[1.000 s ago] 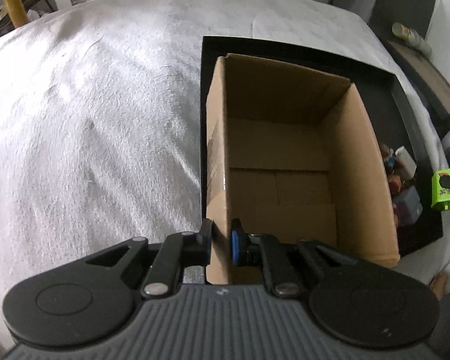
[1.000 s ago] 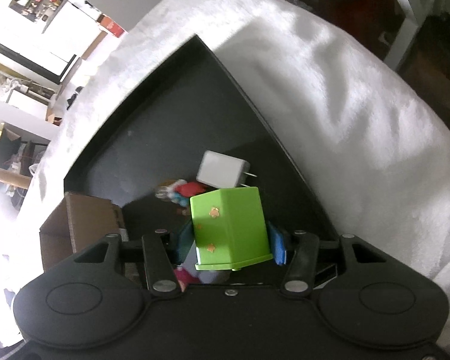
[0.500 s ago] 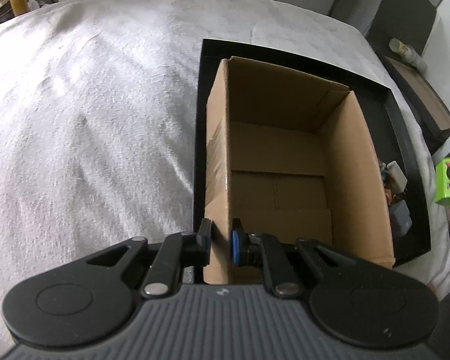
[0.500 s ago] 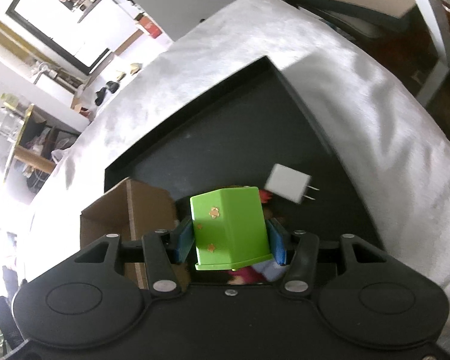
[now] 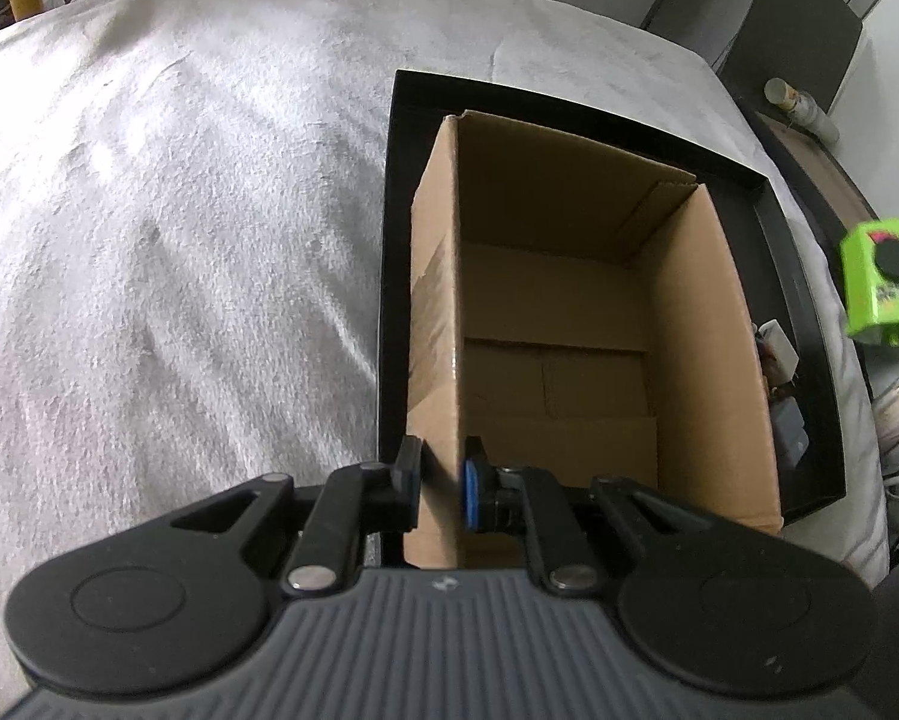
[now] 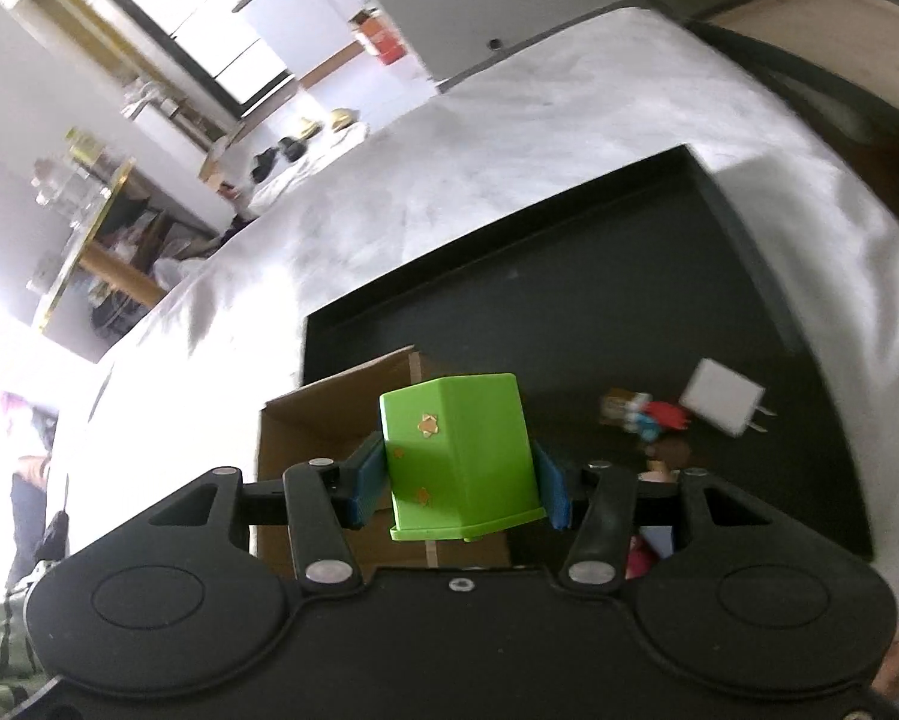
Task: Organize rigid objects
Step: 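Carry the green block over the box and open the right gripper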
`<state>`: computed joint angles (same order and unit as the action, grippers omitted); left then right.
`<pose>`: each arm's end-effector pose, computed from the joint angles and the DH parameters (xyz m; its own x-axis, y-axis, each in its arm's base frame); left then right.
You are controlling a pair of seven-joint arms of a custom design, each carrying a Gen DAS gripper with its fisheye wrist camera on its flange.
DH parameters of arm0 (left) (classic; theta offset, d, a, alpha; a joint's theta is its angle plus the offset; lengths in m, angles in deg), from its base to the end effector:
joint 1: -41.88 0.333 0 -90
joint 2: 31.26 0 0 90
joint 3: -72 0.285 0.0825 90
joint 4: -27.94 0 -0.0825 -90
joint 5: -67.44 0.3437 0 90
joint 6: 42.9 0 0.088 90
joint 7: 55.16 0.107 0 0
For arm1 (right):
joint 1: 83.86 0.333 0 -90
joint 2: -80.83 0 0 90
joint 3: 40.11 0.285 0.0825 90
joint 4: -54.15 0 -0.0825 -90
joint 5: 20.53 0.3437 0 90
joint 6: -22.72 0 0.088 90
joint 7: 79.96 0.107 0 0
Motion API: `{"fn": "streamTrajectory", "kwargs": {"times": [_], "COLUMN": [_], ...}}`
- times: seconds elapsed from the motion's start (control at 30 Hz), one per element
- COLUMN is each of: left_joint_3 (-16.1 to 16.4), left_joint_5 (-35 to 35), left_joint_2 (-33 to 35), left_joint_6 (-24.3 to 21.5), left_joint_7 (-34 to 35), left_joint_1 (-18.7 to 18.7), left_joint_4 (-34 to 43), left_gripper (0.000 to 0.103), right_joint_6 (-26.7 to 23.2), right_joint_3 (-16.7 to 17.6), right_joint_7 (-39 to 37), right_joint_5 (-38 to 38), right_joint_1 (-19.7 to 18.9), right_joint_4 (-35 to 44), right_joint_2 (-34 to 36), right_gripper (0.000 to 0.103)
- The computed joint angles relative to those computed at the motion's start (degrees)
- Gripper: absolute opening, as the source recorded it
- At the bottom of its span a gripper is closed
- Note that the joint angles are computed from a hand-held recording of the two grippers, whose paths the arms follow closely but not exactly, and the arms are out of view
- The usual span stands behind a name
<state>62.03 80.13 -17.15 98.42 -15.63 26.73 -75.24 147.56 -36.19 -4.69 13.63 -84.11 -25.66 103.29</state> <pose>0.5612 -0.2548 0.4452 0.2617 -0.9419 0.2106 -0.8687 -0.3250 -0.3738 0.6600 0.0553 0.5148 0.1654 -0.8614 -0.4803 -0.9078 0.0574 -0.4156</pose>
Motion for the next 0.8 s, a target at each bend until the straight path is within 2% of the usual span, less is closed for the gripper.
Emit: {"fn": "streamTrajectory", "kwargs": {"times": [0.27, 0.53, 0.8], "left_joint_3": [-0.1, -0.4, -0.6], "left_joint_5": [-0.3, -1.8, -5.0], "left_joint_2": [-1.5, -2.0, -2.8], "left_joint_6": [5.2, 8.1, 11.2], "left_joint_7": [0.9, 3.0, 4.5], "left_joint_1": [0.6, 1.2, 1.9], "left_joint_4": [-3.6, -5.4, -7.7], "left_gripper": [0.014, 0.015, 0.016], "right_joint_6": [-0.7, -0.5, -0.1], "right_joint_3": [1.0, 2.2, 2.2], "right_joint_7": [0.8, 0.9, 2.9], "right_joint_5": [-0.6, -0.6, -4.9], "right_joint_1": [1.9, 4.0, 6.9], "right_joint_4": [1.0, 2.2, 4.2], "right_joint_2": [0.8, 1.9, 4.4], "right_gripper": [0.051, 0.051, 0.051]}}
